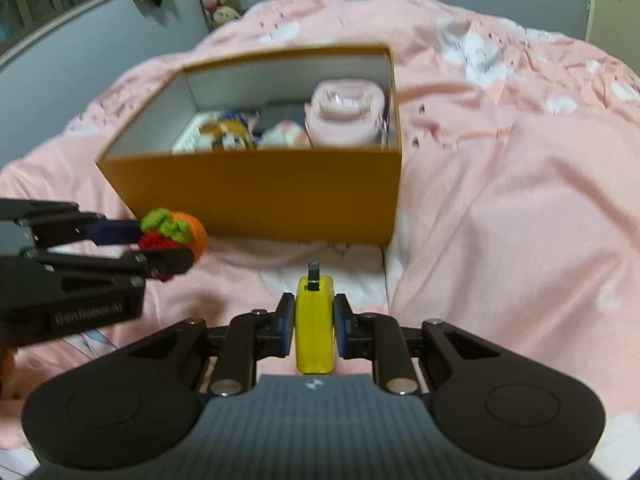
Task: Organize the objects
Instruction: 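Carry the crocheted fruit with left tool while right carries the tape measure over the box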
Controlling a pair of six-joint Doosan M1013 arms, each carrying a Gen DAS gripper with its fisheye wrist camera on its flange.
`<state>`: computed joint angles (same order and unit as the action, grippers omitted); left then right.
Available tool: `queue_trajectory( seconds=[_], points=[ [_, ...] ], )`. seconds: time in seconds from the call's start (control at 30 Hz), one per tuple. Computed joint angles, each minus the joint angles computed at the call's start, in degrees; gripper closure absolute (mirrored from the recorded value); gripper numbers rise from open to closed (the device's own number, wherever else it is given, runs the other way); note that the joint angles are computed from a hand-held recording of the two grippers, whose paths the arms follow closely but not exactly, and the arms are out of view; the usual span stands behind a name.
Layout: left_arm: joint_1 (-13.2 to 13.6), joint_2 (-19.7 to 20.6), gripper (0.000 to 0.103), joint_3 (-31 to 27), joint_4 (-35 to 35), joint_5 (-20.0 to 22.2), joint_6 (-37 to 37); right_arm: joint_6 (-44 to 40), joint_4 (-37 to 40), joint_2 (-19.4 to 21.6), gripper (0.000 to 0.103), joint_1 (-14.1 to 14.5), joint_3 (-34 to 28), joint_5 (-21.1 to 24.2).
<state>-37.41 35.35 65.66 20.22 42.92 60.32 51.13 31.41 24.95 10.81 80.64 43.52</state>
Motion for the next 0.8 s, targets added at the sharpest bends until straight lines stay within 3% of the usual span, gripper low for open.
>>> queue_trajectory(
  seconds=[0.2, 0.4, 0.5, 0.8],
  points=[
    [1.2, -0.5, 0.059, -2.4, -5.7, -3.1, 5.4, -5.5, 4.1, -0.2, 0.082, -0.6, -3.6, 0.9],
    [3.6, 2.0, 0.059, -8.5, -14.4, -3.4, 11.2, -5.6, 6.7, 3.2, 0.082, -0.9, -11.4, 4.9],
    [4.6, 4.1, 0.059, -12.0, -17.2, -2.3, 12.8, -2.2, 3.9, 6.4, 0.082, 0.1, -16.5, 7.0],
    [7.6, 9.0, 0.059, -18.6, -26.3, 2.4, 16.2, 5.3, -10.6, 17.7, 0.082, 3.6, -32.5, 21.0]
  ],
)
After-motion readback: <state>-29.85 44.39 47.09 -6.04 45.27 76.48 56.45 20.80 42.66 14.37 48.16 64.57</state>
